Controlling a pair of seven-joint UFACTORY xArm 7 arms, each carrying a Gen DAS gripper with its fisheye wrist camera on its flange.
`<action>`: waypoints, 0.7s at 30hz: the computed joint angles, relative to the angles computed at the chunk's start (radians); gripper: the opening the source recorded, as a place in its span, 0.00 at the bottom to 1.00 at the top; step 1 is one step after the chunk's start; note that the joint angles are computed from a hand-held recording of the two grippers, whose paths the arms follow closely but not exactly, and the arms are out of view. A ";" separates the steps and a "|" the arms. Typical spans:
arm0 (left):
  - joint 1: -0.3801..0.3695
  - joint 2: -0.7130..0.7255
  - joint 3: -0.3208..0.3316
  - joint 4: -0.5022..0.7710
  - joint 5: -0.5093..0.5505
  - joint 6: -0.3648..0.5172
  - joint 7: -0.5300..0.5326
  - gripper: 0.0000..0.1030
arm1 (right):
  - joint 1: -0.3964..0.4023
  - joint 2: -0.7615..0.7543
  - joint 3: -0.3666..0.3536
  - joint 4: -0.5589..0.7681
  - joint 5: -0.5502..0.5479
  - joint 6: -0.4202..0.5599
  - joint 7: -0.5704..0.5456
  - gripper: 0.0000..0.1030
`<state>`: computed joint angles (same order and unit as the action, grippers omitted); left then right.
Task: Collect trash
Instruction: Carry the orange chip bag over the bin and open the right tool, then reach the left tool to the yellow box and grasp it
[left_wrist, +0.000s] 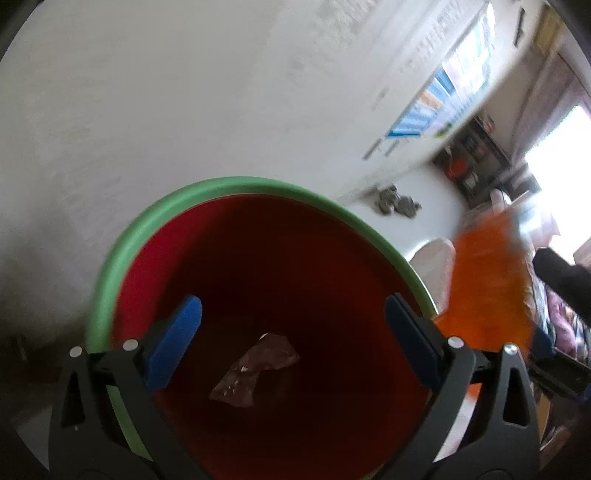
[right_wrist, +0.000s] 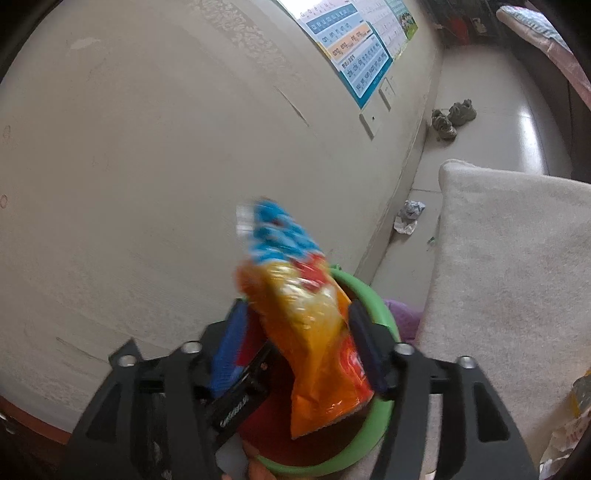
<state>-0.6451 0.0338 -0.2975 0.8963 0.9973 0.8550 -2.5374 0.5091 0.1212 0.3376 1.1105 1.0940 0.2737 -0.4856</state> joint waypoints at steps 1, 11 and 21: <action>-0.014 -0.007 -0.012 -0.002 0.001 0.033 -0.044 0.94 | -0.007 -0.016 0.006 -0.009 0.047 0.000 -0.035 0.66; -0.172 0.075 -0.092 0.188 0.010 0.407 0.052 0.94 | 0.027 -0.396 -0.098 -0.308 0.042 -0.001 -0.072 0.71; -0.303 0.126 -0.069 0.303 0.023 0.375 0.145 0.94 | -0.217 -1.027 0.090 -0.792 -0.462 0.080 0.372 0.77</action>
<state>-0.9484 0.1599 -0.3667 1.1989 1.0207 1.2304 -2.3924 0.2917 -0.9059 0.4280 0.3189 0.6317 0.3533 -0.1140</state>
